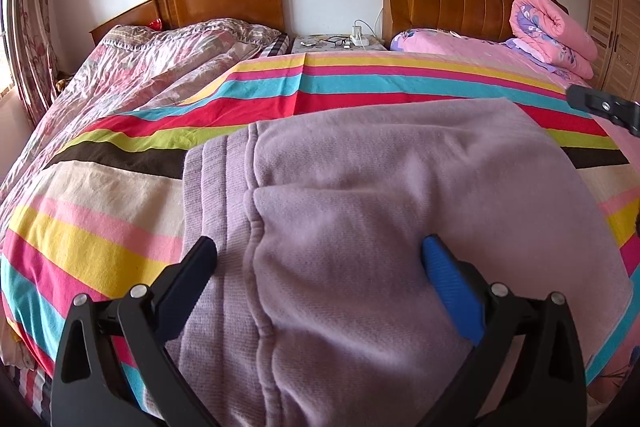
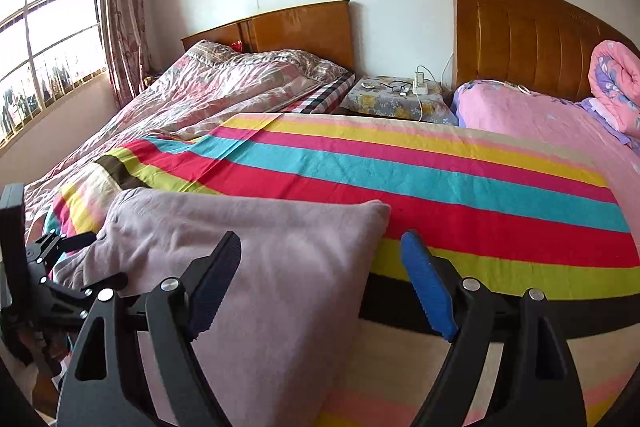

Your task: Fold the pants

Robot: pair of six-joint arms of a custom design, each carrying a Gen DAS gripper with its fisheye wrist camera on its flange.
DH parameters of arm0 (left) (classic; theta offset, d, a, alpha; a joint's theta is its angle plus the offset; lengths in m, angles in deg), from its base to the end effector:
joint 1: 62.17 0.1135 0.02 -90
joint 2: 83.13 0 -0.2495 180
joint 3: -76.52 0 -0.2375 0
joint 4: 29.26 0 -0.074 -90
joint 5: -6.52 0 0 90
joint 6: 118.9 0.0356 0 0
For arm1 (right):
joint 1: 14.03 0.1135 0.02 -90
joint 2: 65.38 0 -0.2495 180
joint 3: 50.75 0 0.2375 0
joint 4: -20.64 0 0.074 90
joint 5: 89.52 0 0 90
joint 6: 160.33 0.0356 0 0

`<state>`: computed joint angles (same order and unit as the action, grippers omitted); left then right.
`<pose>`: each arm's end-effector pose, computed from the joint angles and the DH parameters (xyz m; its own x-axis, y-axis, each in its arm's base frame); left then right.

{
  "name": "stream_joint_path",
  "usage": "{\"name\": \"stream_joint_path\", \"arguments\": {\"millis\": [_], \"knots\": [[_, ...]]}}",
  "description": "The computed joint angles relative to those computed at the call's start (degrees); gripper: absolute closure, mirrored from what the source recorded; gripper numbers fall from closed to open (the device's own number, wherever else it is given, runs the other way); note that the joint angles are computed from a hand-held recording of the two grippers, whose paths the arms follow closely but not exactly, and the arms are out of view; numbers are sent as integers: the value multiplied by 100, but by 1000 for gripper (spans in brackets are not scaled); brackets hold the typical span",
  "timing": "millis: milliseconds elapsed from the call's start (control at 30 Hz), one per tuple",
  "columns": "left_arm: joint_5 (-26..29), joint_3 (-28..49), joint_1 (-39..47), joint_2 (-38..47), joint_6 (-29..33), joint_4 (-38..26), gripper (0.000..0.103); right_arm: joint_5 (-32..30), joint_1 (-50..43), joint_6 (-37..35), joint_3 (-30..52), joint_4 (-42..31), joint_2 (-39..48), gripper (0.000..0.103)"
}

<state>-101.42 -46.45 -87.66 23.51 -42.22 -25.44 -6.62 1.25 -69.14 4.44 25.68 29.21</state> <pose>0.2941 -0.1281 0.0943 -0.6793 0.0810 -0.7294 0.0607 0.9967 0.0542 0.3015 0.0869 0.1497 -0.5518 -0.1294 -0.8239 -0.3486 0.9333 0.0869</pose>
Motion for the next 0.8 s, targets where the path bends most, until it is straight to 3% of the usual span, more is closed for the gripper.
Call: {"name": "stream_joint_path", "arguments": {"millis": [100,167,300,433,500,567,800], "knots": [[-233,-422,-239,-467,-291,55,1,223,307,14,-1492,285,-1477,16],[-379,-837,-437,-963,-495,177,1,332,495,221,-2242,76,-2502,16],[-1350,-1635,-1220,-2264,-769,257,1,1196,1303,730,-3284,-1104,-4831,16],[-2693,-1944,-2280,-2992,-1362,-195,1,2790,2827,1302,-3684,-2629,-6698,16],[-3208,-1724,-2716,-2882,-1884,-847,1,3639,3516,1566,-3723,-2865,-6849,16],[-3470,-1552,-3078,-2683,-2491,-1333,1,4004,3850,1758,-3736,-3042,-6974,16],[-3625,-1543,-3448,-2427,-2942,-1414,1,4722,4509,2047,-3829,-3095,-7132,16]]}}
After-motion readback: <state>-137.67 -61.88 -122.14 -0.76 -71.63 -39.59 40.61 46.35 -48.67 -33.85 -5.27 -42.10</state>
